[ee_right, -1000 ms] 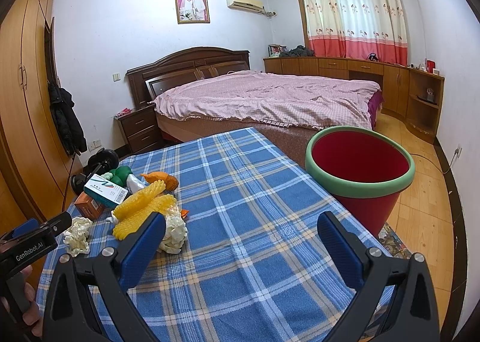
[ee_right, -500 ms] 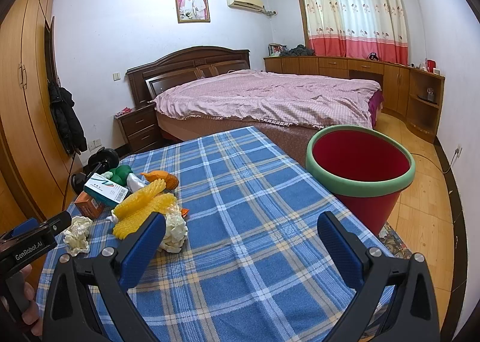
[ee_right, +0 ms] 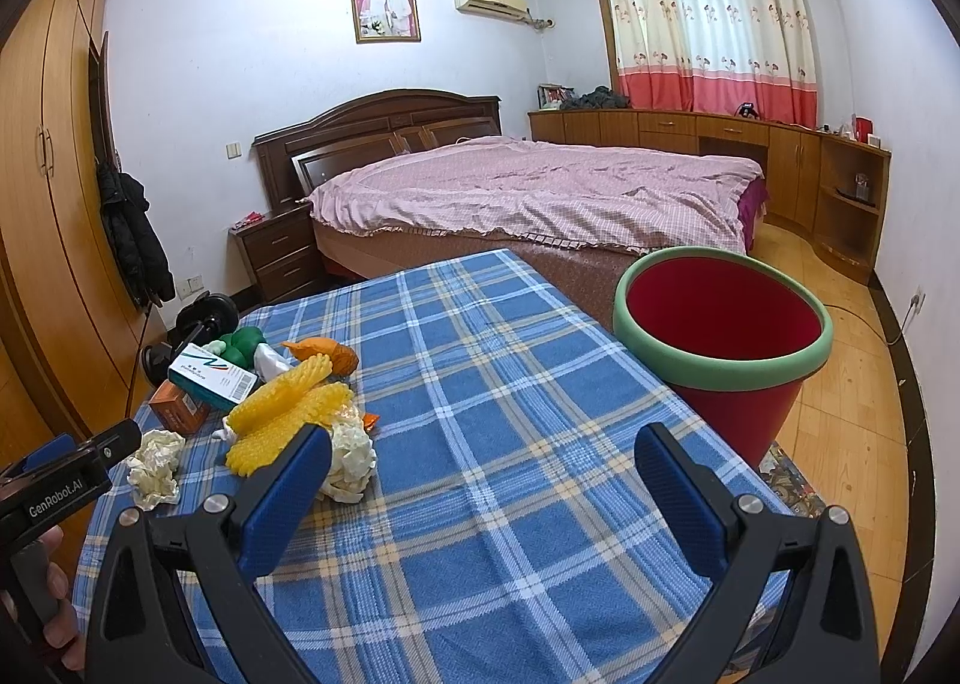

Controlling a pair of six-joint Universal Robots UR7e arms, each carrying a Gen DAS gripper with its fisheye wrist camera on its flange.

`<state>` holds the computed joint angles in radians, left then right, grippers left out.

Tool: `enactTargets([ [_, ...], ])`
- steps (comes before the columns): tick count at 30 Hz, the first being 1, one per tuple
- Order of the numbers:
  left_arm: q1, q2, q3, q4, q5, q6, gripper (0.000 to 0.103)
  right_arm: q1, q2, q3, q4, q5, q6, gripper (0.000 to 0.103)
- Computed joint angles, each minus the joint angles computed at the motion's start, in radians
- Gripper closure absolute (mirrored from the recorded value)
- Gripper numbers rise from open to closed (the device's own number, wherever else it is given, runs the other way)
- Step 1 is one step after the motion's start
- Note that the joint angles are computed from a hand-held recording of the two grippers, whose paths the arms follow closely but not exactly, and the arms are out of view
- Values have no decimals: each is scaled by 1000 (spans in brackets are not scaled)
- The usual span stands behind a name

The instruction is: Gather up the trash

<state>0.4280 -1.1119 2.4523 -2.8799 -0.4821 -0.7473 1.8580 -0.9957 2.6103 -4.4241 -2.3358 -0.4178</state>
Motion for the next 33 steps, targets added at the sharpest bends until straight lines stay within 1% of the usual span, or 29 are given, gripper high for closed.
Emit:
enactTargets([
  [13,9,1,2,-12,-1,13,10,-3,-1,2,6,2,5,0],
  [17,27,-4,-5,-11,-3,36,10,-10,-7,6,39,20,9,0],
  [18,33,-20,4,-8,1,43,10,-10,-13,1,61,24,7,0],
  [22,57,-5,-20,-1,14,65,10,-19,-47,-13,168,45,20,0],
  [23,62,-4,-24,1,18,69,10,-17,-54,-33,214,41,28,0],
  [26,79,3,-37,3,25,77,10,-26,-64,-54,289,52,38,0],
  [31,135,4,-63,-6,-3,117,10,-43,-74,-96,421,81,64,0],
  [33,157,4,-74,-4,-17,129,10,-58,-72,-114,469,104,64,0],
])
